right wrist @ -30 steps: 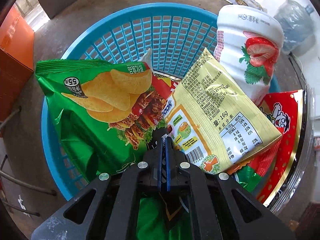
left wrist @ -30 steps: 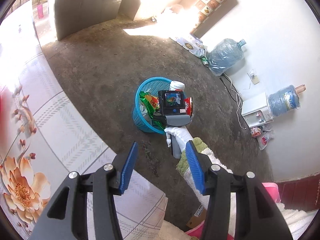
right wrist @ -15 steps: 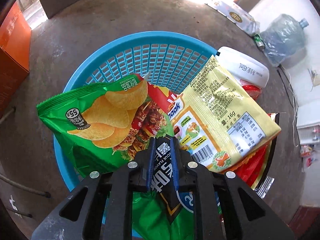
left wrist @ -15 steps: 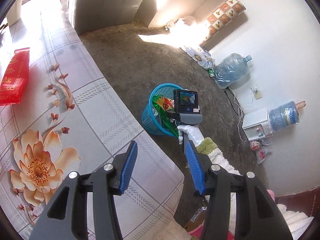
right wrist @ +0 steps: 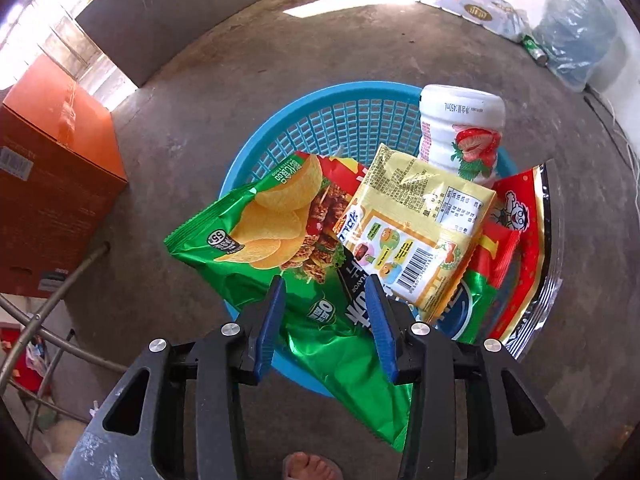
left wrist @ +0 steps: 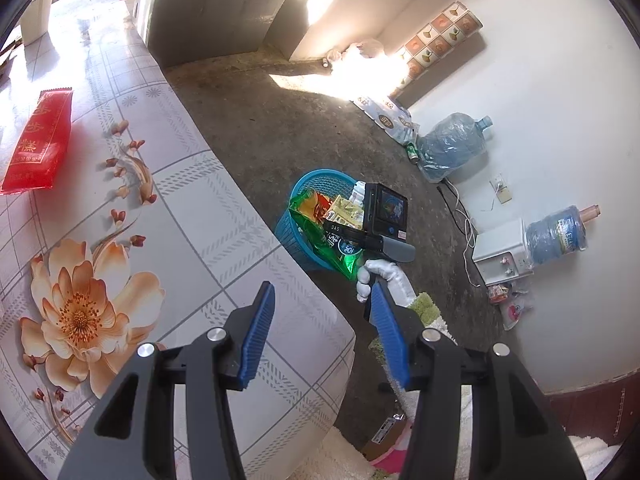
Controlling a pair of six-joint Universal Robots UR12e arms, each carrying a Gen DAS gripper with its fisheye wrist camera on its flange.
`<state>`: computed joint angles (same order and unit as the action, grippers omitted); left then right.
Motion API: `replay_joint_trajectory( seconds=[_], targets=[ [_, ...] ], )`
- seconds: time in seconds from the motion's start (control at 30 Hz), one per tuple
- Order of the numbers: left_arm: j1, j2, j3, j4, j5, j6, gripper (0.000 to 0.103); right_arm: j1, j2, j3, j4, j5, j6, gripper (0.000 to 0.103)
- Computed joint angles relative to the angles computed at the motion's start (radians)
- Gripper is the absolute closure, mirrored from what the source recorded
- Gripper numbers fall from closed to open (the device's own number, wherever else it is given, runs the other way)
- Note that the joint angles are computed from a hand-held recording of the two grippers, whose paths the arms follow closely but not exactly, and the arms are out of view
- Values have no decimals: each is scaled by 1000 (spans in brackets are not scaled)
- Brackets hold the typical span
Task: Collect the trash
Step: 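Move both tools back over the table toward the red pastry pack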
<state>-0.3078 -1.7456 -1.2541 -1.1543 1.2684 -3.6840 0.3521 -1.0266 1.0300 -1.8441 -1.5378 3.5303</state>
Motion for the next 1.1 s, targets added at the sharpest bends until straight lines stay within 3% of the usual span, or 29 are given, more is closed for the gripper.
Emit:
replay_joint_trajectory(
  seconds=[0.13,0.37,0.57,0.87,1.1],
  targets=[
    [2,15,-17,27,3,-10,54,-9,-40,51,-97,71,36,62],
    [8,49,-54,75,8,-30,54,-21,-105,122,-251,107,48,59],
    [21,96,-104,129,21,-54,50,-38,-159,174,-359,188,102,56],
    [34,191,-198,208,91,-111,39,-17,-193,152,-445,242,91,34],
    [45,286,-293,244,201,-165,31,-9,-201,112,-429,287,62,31]
  ],
)
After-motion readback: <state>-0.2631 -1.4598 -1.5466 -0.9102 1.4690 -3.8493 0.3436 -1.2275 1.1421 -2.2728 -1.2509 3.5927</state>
